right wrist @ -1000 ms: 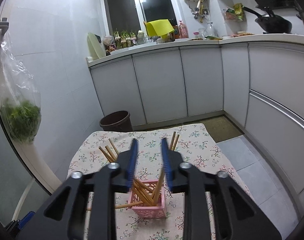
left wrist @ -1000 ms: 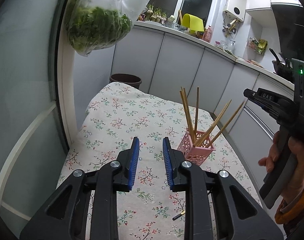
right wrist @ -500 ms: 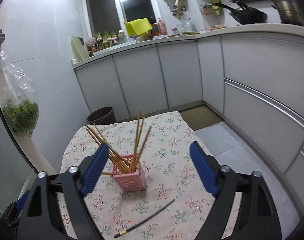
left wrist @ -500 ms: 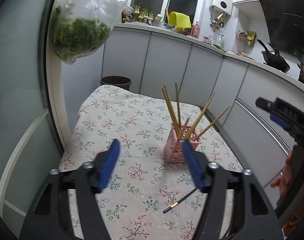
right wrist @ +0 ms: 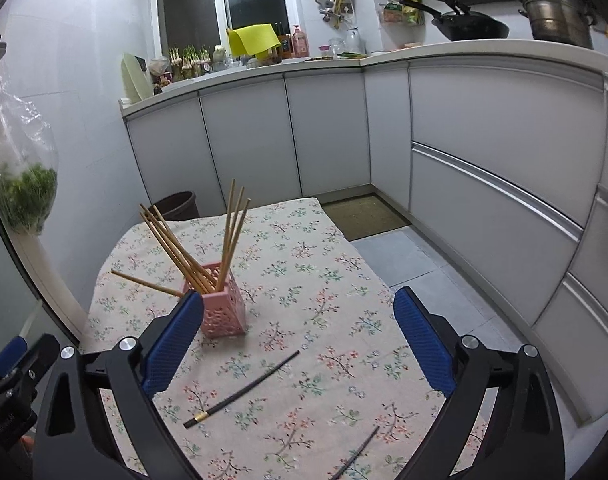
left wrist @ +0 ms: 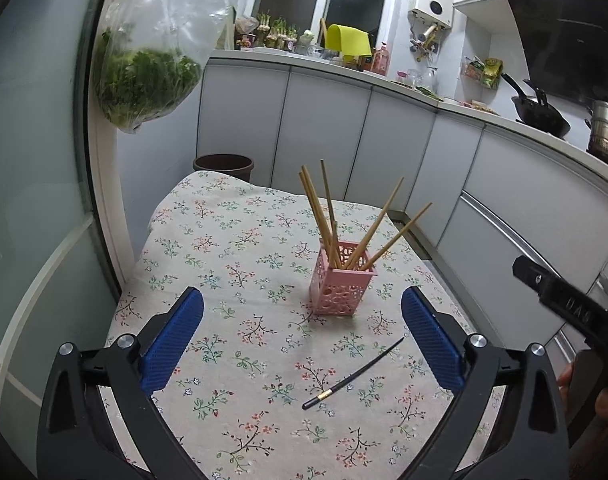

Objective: Organize utensils
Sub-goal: 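Move both open tools to the black chopsticks on the cloth, then grasp a black chopstick with the left tool while the right tool grasps the other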

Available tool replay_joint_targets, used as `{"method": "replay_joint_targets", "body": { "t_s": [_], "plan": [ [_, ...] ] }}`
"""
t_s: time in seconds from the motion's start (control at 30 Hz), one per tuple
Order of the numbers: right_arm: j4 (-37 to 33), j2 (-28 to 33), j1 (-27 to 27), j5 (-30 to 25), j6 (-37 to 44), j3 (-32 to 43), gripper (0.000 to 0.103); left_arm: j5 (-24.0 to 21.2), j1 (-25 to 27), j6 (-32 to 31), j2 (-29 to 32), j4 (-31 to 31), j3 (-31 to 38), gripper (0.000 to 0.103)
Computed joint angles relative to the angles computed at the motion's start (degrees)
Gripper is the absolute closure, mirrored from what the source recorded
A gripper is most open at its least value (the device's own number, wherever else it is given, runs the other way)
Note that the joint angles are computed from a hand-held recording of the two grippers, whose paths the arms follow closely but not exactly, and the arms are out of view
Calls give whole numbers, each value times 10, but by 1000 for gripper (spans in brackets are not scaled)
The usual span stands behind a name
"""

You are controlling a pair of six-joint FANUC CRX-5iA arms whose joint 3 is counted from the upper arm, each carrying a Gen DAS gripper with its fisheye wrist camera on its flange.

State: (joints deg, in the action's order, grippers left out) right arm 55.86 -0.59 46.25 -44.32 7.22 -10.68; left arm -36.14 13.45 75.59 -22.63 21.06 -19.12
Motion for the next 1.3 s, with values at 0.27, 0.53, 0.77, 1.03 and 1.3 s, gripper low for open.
{"method": "replay_joint_targets", "body": {
  "t_s": [0.27,0.53,0.77,1.03,1.3],
  "plan": [
    [-10,-17,7,-16,13,-18,10,-16,-29,20,5,-48,25,7],
    [-18,-30,4,-14,11,-38,10,-28,-55,41,17,-83,48,7],
    [-34,-45,-3,-21,5,-58,10,-59,-86,14,49,-104,82,7],
    [-135,-80,-32,-24,6,-112,10,-250,-147,-121,216,-147,243,7],
    [-246,-84,-76,6,22,-123,10,-429,-186,-117,421,-171,436,27]
  ]
}}
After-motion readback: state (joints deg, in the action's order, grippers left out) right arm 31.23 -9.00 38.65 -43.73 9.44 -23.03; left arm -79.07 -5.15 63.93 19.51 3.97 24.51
